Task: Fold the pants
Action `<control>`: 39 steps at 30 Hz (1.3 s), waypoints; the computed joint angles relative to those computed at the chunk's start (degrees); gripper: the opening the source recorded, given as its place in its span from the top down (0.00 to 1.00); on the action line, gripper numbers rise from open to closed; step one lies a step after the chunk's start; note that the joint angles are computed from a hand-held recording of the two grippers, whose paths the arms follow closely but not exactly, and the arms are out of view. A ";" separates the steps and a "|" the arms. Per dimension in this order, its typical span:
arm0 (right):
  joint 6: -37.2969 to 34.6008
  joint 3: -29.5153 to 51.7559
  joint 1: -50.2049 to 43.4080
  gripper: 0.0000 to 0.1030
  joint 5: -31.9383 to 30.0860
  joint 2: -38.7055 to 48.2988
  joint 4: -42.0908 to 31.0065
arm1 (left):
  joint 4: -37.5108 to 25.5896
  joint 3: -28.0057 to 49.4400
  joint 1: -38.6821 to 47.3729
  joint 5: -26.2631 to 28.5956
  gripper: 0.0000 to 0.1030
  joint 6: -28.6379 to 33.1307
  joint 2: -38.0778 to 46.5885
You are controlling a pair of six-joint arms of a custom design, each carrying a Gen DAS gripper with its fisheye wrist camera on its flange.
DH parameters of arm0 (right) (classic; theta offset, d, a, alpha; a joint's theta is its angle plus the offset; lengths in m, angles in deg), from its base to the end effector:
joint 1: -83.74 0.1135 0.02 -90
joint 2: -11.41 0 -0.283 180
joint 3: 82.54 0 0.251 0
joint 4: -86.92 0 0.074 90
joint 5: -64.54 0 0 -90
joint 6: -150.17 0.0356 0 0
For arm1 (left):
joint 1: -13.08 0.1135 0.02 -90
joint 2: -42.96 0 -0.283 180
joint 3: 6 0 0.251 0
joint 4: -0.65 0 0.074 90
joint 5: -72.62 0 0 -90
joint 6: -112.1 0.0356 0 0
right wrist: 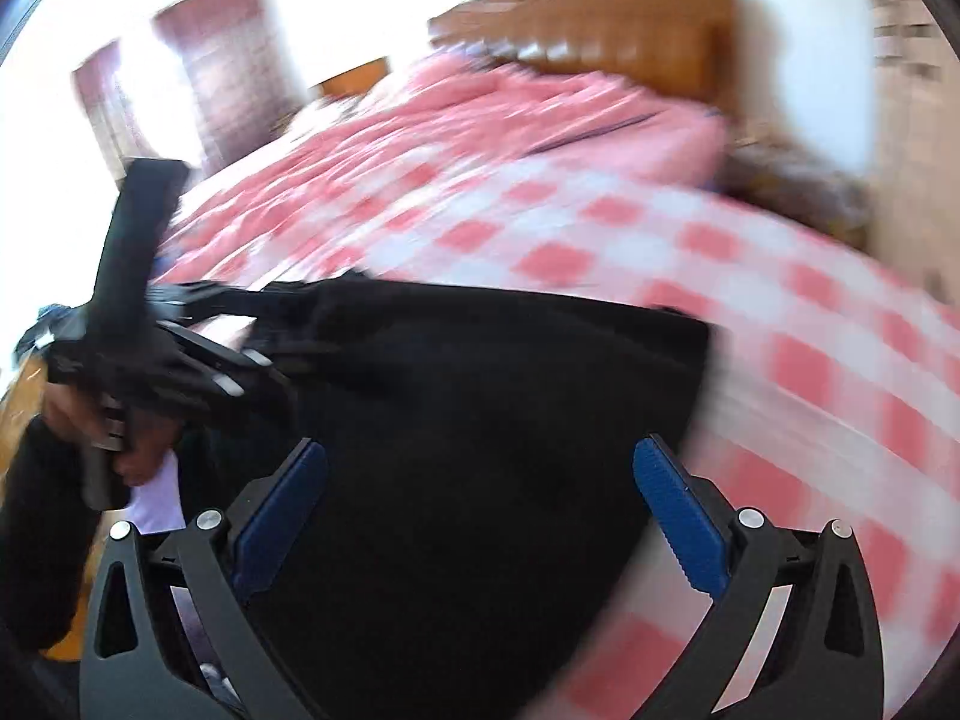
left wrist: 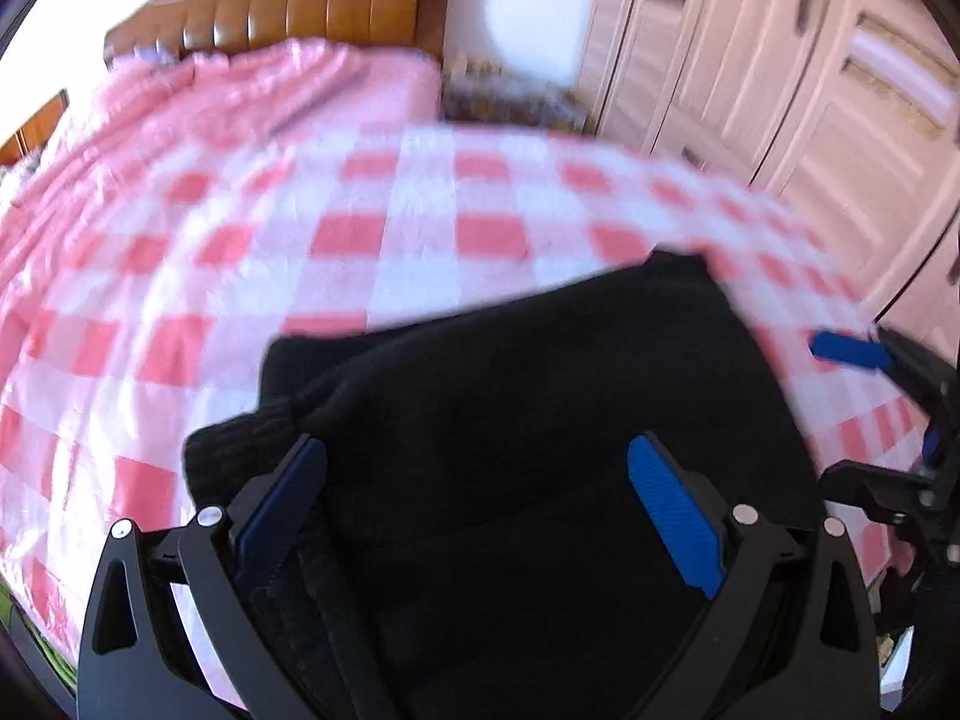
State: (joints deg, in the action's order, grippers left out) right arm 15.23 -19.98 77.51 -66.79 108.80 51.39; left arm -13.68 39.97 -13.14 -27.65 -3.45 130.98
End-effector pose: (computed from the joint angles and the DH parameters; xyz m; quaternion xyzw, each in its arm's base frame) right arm 0.2971 -0.0088 0.1559 -0.3623 0.8499 0.2447 0.2941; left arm 0.2333 -0.1078 0.1374 -0.0203 0.9536 -0.0487 0.2965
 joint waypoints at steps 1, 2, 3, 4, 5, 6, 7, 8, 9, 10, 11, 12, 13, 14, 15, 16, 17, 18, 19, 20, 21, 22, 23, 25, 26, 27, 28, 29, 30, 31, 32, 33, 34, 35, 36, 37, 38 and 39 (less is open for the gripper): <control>-0.63 1.78 2.33 0.04 1.28 2.51 0.30 | 0.79 0.06 0.68 0.82 0.02 0.65 1.87; -0.72 2.79 3.73 0.04 2.45 3.99 0.71 | 1.53 -0.34 0.51 0.72 0.02 0.77 2.50; -0.62 4.55 5.03 0.04 4.01 6.52 1.12 | 2.24 -0.97 -0.01 0.01 0.02 0.82 2.50; -0.88 6.52 5.38 0.04 4.46 8.64 0.34 | 2.80 -1.35 -0.25 -0.32 0.02 0.82 2.47; -1.50 8.57 5.25 0.04 4.37 10.71 -0.83 | 3.55 -1.84 -0.14 -0.19 0.02 0.73 2.44; -1.48 9.85 4.97 0.04 4.57 12.45 -0.59 | 4.20 -2.15 0.21 0.22 0.02 0.57 2.66; -0.70 11.18 4.72 0.04 4.62 13.59 -0.92 | 4.92 -2.49 0.67 0.89 0.02 0.38 2.79; -0.38 12.14 4.05 0.04 2.79 13.88 -2.85 | 5.71 -2.73 1.07 1.39 0.02 0.40 2.96; -0.27 12.38 3.20 0.04 0.81 13.72 -3.78 | 6.56 -3.22 1.45 1.97 0.02 0.27 2.79; 0.59 12.87 2.48 0.04 -1.87 13.66 -4.17 | 7.25 -3.44 1.85 2.53 0.02 0.20 2.87; 0.37 14.03 1.74 0.04 -3.95 14.24 -5.54 | 8.11 -3.90 2.23 3.17 0.02 0.00 2.85; 0.61 16.59 1.70 0.04 -5.68 16.31 -7.72 | 8.26 -4.09 2.37 3.42 0.02 -0.17 2.65; 1.56 17.92 2.13 0.04 -4.62 17.76 -8.03 | 8.25 -4.06 2.39 3.49 0.02 -0.24 2.68; 3.30 18.59 2.92 0.04 -2.19 18.76 -7.10 | 8.08 -3.96 2.31 3.41 0.02 -0.22 2.72; 3.99 19.32 3.24 0.04 -0.72 19.74 -6.88 | 7.86 -3.81 2.08 3.15 0.02 -0.15 2.79; 4.20 19.22 3.02 0.04 -1.15 19.46 -6.95 | 7.89 -3.84 2.03 3.12 0.02 -0.09 2.76; 5.27 18.07 2.59 0.04 -1.32 17.99 -5.99 | 8.02 -4.10 2.04 3.22 0.02 -0.14 2.46; 6.84 15.39 1.81 0.04 -0.76 14.75 -4.00 | 8.47 -5.05 1.73 2.89 0.03 -0.88 1.17; 7.16 12.77 0.95 0.04 -0.60 11.66 -2.71 | 8.83 -6.35 0.75 1.63 0.06 -1.85 -0.97; 6.69 8.45 -0.55 0.04 -0.60 6.93 -0.88 | 8.64 -7.80 -0.71 0.05 0.07 -2.66 -3.82; 5.81 5.60 -1.55 0.04 -0.43 3.92 0.29 | 6.50 -9.65 -4.54 -4.93 0.07 -4.63 -8.83; 4.80 2.19 -2.69 0.04 0.08 0.63 1.97 | 4.76 -10.41 -7.10 -8.38 0.07 -5.85 -11.42; 4.00 -1.72 -4.01 0.04 0.97 -3.02 4.17 | 2.37 -11.40 -10.34 -12.21 0.06 -7.57 -14.54; 1.26 -9.87 -7.61 0.04 1.49 -9.90 7.63 | -1.84 -14.53 -17.89 -17.39 0.04 -12.54 -21.01; -0.93 -13.84 -9.19 0.04 1.63 -12.64 8.55 | -2.62 -15.25 -19.55 -18.22 0.03 -13.97 -21.77; -1.77 -16.32 -9.60 0.04 2.09 -13.60 10.17 | -3.66 -15.70 -22.16 -20.05 0.03 -16.50 -20.59; -2.18 -18.90 -9.65 0.04 2.78 -14.70 11.98 | -4.13 -15.67 -24.22 -21.89 0.03 -18.27 -17.81; -2.95 -21.95 -9.38 0.04 4.09 -15.87 14.20 | -3.35 -15.72 -25.73 -23.55 0.03 -19.16 -13.95; -3.15 -24.35 -8.65 0.04 5.63 -16.31 17.24 | -1.40 -16.55 -26.03 -23.84 0.02 -19.45 -12.56; -2.61 -26.97 -8.74 0.04 5.71 -16.69 21.73 | 0.87 -17.92 -25.39 -23.30 0.01 -19.57 -12.90; -2.34 -27.51 -9.59 0.04 4.74 -16.58 22.82 | 2.73 -19.12 -23.27 -21.19 0.01 -19.56 -13.89; -2.52 -26.84 -10.10 0.04 4.87 -16.45 21.35 | 2.44 -19.55 -22.54 -20.79 0.01 -20.08 -14.71; -2.37 -26.20 -10.82 0.04 5.23 -16.99 19.40 | 1.53 -19.22 -22.36 -21.20 0.01 -20.75 -14.79; -1.61 -26.18 -11.35 0.04 6.10 -18.45 18.67 | -1.19 -18.59 -23.44 -22.83 0.01 -22.24 -15.46; -1.96 -27.12 -13.43 0.04 6.32 -22.12 17.73 | -7.76 -16.46 -27.02 -27.56 0.01 -26.22 -15.64; -2.57 -27.63 -15.15 0.04 5.52 -24.49 16.95 | -16.42 -13.52 -31.64 -33.42 0.01 -32.36 -14.75; -4.21 -28.14 -18.08 0.04 3.49 -27.68 14.33 | -26.49 -10.16 -36.40 -38.87 0.01 -40.61 -12.78; -6.40 -28.06 -22.26 0.04 0.10 -30.59 10.42 | -41.53 -5.52 -42.57 -44.04 0.01 -54.89 -9.08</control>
State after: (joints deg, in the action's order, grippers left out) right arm 8.82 -48.04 55.25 -66.69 78.21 61.81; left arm -55.20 34.45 -55.71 -71.69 -58.34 121.90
